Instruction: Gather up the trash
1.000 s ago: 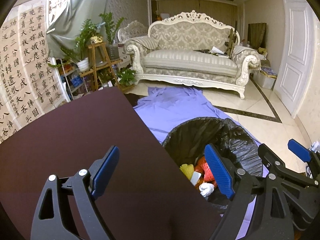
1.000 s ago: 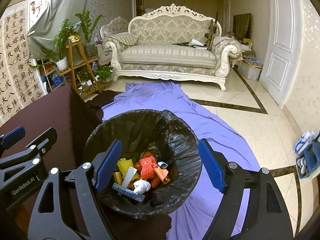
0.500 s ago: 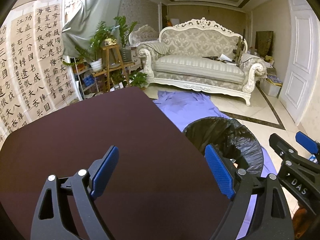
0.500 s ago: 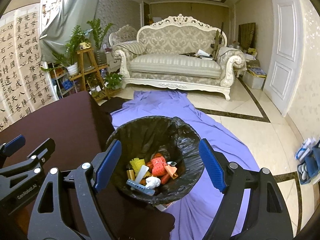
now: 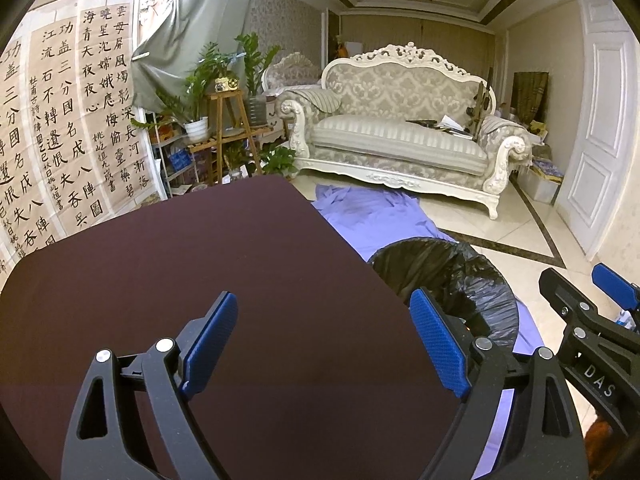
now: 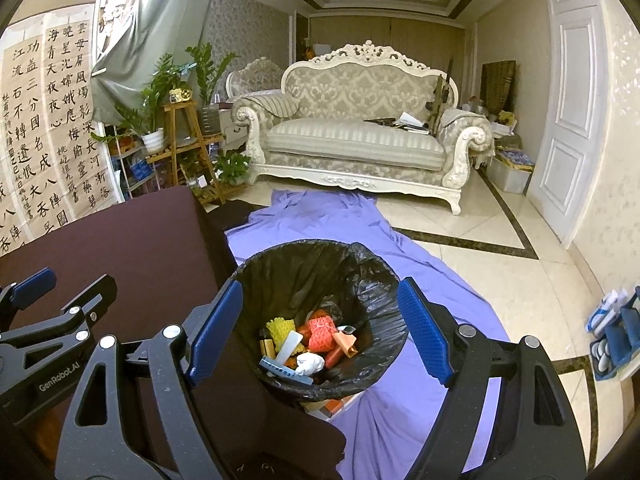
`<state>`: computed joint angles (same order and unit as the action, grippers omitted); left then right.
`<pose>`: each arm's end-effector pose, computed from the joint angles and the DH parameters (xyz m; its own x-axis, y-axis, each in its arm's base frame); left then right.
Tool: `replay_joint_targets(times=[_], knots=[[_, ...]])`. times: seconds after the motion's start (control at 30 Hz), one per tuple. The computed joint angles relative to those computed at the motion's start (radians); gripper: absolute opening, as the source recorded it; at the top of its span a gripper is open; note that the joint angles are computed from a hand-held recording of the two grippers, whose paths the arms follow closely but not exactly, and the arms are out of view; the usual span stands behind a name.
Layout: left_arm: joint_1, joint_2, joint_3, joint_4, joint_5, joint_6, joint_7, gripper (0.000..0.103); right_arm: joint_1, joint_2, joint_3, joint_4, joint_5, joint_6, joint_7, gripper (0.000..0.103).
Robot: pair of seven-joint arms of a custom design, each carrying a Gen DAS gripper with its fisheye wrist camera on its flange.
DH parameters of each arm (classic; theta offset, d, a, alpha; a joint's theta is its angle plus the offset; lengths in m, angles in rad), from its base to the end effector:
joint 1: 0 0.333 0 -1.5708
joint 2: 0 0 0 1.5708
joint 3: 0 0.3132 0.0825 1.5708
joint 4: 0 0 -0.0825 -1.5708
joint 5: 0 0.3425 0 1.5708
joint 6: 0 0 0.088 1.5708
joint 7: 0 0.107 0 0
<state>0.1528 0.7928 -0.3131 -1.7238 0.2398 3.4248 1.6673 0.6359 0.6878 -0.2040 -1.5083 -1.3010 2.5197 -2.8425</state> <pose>0.6812 -0.0857 0.2904 -0.3113 -0.9503 -0.0062 -0.5410 0.1826 -0.8209 0.6206 0.3287 0.3163 -0.3455 -0.9384 0.0070 -0.4888 0.1735 -0.8550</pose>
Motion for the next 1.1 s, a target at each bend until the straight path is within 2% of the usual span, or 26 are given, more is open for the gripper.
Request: replay_joint_targets(times=[1.1], knots=[[-0.001,-0.001,0.001,-0.002,0.004,0.002,-0.008,0.085,-0.006,-0.009,0.004,-0.013,-0.017,-0.001,0.011,0.078]])
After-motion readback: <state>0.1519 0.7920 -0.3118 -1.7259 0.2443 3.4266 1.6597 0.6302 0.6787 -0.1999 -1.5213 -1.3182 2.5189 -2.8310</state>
